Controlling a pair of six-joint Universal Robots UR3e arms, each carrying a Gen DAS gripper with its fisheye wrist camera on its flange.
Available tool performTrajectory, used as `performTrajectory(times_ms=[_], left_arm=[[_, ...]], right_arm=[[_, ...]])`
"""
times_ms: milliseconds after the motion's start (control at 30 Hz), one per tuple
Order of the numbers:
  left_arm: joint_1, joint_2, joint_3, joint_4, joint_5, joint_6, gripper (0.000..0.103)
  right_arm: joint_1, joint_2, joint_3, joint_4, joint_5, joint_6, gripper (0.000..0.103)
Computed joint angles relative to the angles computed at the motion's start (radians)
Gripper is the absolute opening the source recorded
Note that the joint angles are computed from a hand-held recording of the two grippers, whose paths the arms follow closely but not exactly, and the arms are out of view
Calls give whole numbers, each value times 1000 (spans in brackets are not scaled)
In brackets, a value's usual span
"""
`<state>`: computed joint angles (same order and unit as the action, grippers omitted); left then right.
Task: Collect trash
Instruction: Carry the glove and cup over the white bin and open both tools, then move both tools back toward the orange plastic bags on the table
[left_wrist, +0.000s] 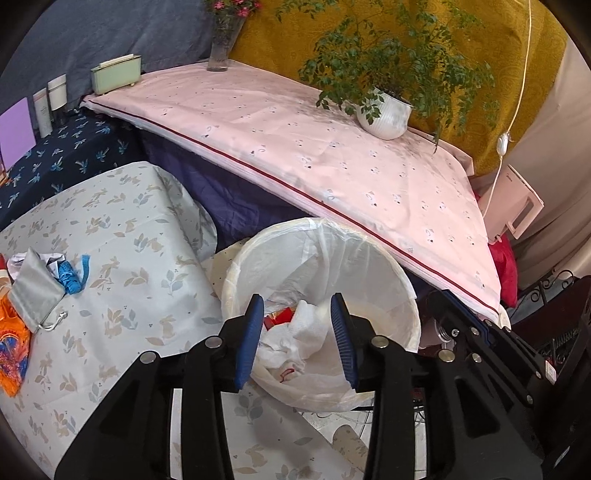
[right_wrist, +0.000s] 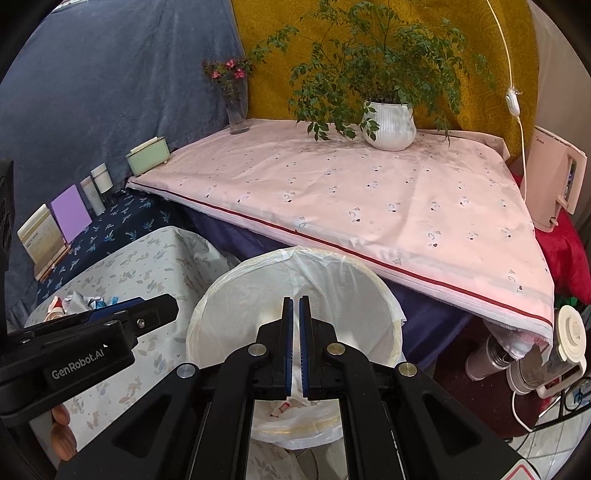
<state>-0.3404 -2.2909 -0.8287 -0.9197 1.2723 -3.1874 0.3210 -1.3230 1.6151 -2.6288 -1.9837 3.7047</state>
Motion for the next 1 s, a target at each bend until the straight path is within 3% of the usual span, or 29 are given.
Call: performTrajectory(times_ms=[333,1000], left_arm=[[31,53,-95,54,25,-8,42],[169,269,-422,190,31,2,42]], right_arm=[[46,43,-65,31,-41,15,28],[189,192,-346,167,-111,23,44]])
